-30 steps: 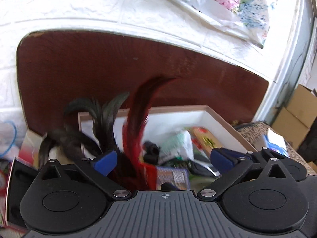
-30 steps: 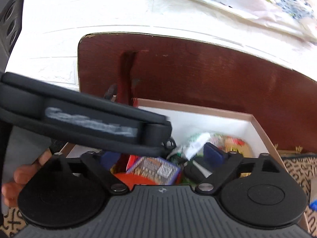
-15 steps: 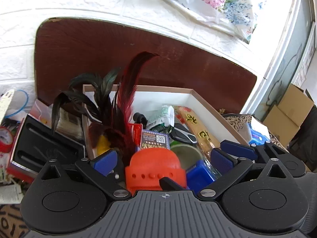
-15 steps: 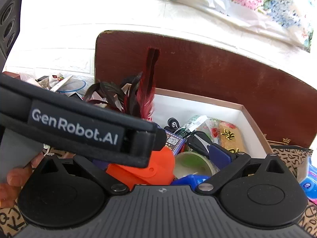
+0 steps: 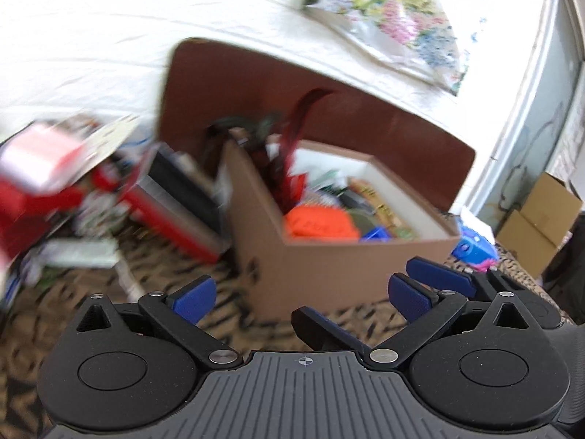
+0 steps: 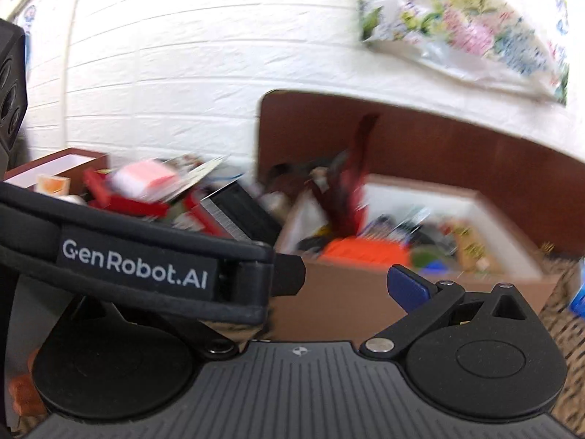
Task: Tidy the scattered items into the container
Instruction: 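Move the left tool back toward the pile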
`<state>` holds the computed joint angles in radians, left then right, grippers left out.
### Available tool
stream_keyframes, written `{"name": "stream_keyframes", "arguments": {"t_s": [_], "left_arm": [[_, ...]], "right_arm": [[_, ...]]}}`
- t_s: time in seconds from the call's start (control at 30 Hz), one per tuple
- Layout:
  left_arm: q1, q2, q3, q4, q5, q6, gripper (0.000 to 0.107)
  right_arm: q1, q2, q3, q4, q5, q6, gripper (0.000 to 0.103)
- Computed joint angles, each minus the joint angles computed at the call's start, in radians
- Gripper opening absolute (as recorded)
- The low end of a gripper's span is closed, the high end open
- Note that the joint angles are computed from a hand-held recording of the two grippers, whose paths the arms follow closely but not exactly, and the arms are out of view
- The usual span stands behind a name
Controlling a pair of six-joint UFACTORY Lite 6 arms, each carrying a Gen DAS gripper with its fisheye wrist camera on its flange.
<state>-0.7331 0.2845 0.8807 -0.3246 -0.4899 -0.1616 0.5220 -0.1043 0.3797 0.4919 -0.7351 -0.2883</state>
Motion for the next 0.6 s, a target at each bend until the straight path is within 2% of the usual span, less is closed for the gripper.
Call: {"name": "stream_keyframes", "arguments": {"t_s": [0.2,0.3,0.43,0.6], "left_arm": [[-0.005,-0.178,-0.321,-0.037,-0.116,-0.059,0.103],[0.026,-0.274,-0.44,-0.043,-0.132,-0.063,0.103],[0.144,-0.413,-0.568,0.02,-0.128,-0.115,0.103],[0.376,-0.542,-0.676,0.169,-0.125,-0.19,0.103]], "right_arm": [[0.172,0.166,0.072,0.029,0.024,0.148,0.103],[0.255,0.216,0.109,0.051,0.02,0.159,0.103],[0.287,0.278,0.204,0.029,0.049,0.148,0.103],[0.324,0.364,0.328,0.022,0.081,0.113,0.103]]}}
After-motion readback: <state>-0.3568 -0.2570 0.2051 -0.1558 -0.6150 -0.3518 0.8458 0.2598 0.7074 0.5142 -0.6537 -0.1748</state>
